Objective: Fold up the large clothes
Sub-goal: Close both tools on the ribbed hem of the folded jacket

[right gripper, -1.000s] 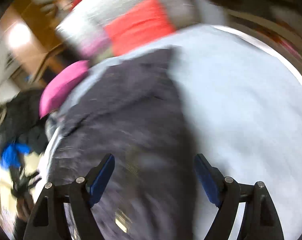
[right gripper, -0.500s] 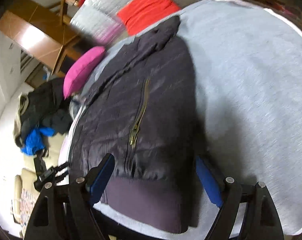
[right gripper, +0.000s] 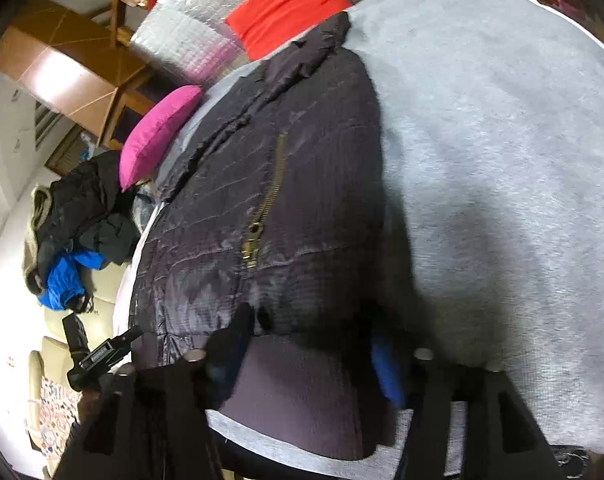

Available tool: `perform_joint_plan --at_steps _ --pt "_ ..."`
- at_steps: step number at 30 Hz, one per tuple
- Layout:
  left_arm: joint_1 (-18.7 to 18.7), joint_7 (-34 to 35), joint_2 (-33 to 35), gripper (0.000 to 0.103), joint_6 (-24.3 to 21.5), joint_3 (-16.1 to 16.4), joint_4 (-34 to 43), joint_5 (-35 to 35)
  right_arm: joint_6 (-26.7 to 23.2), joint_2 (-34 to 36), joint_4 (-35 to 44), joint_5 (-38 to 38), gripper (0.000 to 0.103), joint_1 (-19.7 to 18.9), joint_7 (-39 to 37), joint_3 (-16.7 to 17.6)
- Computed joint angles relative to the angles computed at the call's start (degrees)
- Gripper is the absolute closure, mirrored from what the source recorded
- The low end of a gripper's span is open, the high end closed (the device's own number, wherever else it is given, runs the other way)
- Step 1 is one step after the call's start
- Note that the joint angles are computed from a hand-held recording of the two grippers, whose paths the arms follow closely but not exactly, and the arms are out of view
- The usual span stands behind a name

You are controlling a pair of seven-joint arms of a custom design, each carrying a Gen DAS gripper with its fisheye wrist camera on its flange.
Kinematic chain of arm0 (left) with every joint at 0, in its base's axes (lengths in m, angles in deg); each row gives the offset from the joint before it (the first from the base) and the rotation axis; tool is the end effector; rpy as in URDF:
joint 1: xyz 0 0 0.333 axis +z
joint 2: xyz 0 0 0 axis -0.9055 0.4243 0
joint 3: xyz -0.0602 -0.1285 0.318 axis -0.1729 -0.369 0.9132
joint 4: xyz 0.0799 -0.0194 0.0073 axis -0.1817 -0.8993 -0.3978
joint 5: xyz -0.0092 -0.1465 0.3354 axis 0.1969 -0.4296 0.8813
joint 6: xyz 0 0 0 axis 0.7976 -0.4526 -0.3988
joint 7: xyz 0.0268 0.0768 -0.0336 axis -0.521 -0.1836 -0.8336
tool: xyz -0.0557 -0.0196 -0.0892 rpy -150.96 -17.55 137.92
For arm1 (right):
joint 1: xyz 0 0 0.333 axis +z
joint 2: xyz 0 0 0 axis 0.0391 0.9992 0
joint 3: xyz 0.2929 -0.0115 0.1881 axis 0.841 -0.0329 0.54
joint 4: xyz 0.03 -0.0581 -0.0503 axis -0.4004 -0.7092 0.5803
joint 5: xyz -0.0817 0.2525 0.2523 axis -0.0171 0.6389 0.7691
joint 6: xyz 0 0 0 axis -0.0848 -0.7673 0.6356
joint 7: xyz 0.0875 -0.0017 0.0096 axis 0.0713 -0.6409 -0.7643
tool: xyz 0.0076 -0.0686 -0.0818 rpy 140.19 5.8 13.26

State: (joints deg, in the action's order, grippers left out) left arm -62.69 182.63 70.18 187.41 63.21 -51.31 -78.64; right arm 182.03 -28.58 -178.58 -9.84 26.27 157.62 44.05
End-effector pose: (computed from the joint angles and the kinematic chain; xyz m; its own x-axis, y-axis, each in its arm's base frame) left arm 0.7809 -0.0964 0.3700 -0.2580 -0.9336 0.2485 -0.8591 0.1040 -0.5012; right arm 0.6170 0.2636 0.3673 -0.3251 -0.7314 -0.5995 -0.6838 0.6197 -0.3852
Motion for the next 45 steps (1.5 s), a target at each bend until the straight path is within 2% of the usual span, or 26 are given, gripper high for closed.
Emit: perform_joint_plan --at_steps 3,6,8,10,15,18,20,21,22,23,24,26,28,29,30,31,32,33,35,37,38,39,40,42,43,45 --pt "-0.4 0.7 -1.3 0.015 3.1 0.4 -3.2 0.8 -4.1 0.2 1.8 -2.0 0.037 5.0 0.5 -5.6" --pt "-1.2 0.4 -2.4 0.015 5.9 1.3 -5.8 2.2 -7.1 0.0 2.2 -4.1 0.051 7.9 2.7 -9.2" --pt "-1.8 -0.5 -2.3 0.015 6.4 1.8 -5.8 3.2 -7.2 -0.2 1.9 -5.1 0.054 7.8 4.1 -9.3" --pt "-1.9 -1.1 -2.0 0.015 6.3 1.9 -5.3 3.7 -8.7 -0.2 2.3 -6.8 0.058 8.9 5.7 -10.8" --pt "-1.3 -1.0 -2.4 0.015 6.9 1.2 -6.2 4.0 -10.7 -0.2 2.9 -11.5 0.06 10.3 9.7 -12.6" --pt "-1.1 -1.0 -2.6 0.015 7.0 1.1 -6.5 4.1 -10.5 -0.7 2.4 -13.0 0.063 9.4 11.2 -11.8" --pt "-0.8 -0.9 -2.8 0.015 6.7 0.7 -6.8 3.9 -8.6 -1.5 1.2 -12.9 0.069 7.8 11.3 -9.9" --pt "-0.3 -0.1 -3.2 0.016 6.6 0.2 -7.3 3.5 -7.1 -1.9 0.4 -12.4 0.077 6.9 11.1 -8.7" --pt "0.3 0.8 -3.6 0.018 7.0 -0.5 -8.2 3.0 -5.5 -2.4 -0.5 -11.8 0.08 5.9 10.6 -7.4" --pt "1.1 2.0 -4.0 0.029 7.7 -1.4 -9.1 2.2 -4.0 -2.8 -1.3 -11.3 0.08 5.3 10.0 -6.7" --pt "1.3 2.4 -4.3 0.033 8.2 -1.5 -9.8 1.8 -3.3 -3.0 -1.8 -10.8 0.081 5.4 9.8 -6.8" --pt "1.9 2.7 -4.3 0.033 8.0 -1.9 -9.9 0.6 -1.7 -2.7 -2.7 -8.3 0.08 1.8 8.5 -2.7" --pt "2.3 2.9 -4.3 0.033 7.1 -2.2 -9.4 -0.4 0.0 -1.9 -3.2 -5.3 0.075 -2.0 7.9 1.8" --pt "2.7 3.3 -4.2 0.031 6.8 -2.6 -9.4 -1.0 1.1 -1.7 -3.5 -4.4 0.071 -2.3 7.6 2.2" --pt "3.1 3.8 -4.2 0.027 6.3 -2.9 -9.2 -1.6 2.0 -1.6 -3.5 -4.0 0.06 -2.7 6.8 2.8" --pt "3.3 4.3 -4.2 0.026 5.8 -3.1 -9.1 -2.1 3.4 -1.3 -3.4 -4.1 0.037 -4.9 5.4 5.4" --pt "3.2 4.6 -4.3 0.025 5.9 -3.0 -9.3 -2.4 4.8 -0.9 -3.4 -4.4 0.032 -6.6 4.3 7.7" --pt "2.8 4.5 -4.5 0.025 6.1 -2.6 -9.6 -2.3 4.4 -0.7 -2.8 -5.3 0.032 -6.7 4.0 7.9" --pt "2.2 4.4 -4.8 0.027 6.3 -1.8 -10.0 -2.0 0.1 -0.7 -1.0 -4.2 0.039 -2.9 1.8 4.1" --pt "1.2 2.6 -4.8 0.039 5.8 -0.5 -9.4 -1.5 -2.8 -0.6 0.0 -5.2 0.074 -0.4 3.5 1.2" --pt "1.4 2.2 -4.7 0.052 5.2 -0.6 -9.0 -1.7 -2.3 -0.5 -0.4 -2.5 0.076 -1.3 1.9 2.5" --pt "2.3 2.4 -4.6 0.061 4.2 -1.4 -8.5 -2.6 -1.2 -0.5 -0.8 -2.0 0.084 -2.9 1.2 4.3" --pt "3.0 2.8 -4.5 0.073 3.1 -1.9 -7.9 -3.3 -0.8 -0.5 -0.9 -1.8 0.087 -4.0 0.5 5.7" --pt "4.5 3.4 -4.8 0.091 1.2 -3.0 -7.3 -5.3 -1.3 -1.2 -0.6 -1.8 0.088 -3.5 -0.5 5.2" --pt "4.4 3.1 -5.4 0.092 1.5 -2.6 -7.8 -5.7 0.1 -1.7 -1.0 -1.5 0.089 -4.8 -1.1 6.7" --pt "7.0 6.0 -7.8 0.093 2.3 -5.0 -10.6 -9.3 2.2 -3.9 -2.0 -1.5 0.089 -3.9 -2.4 5.6"
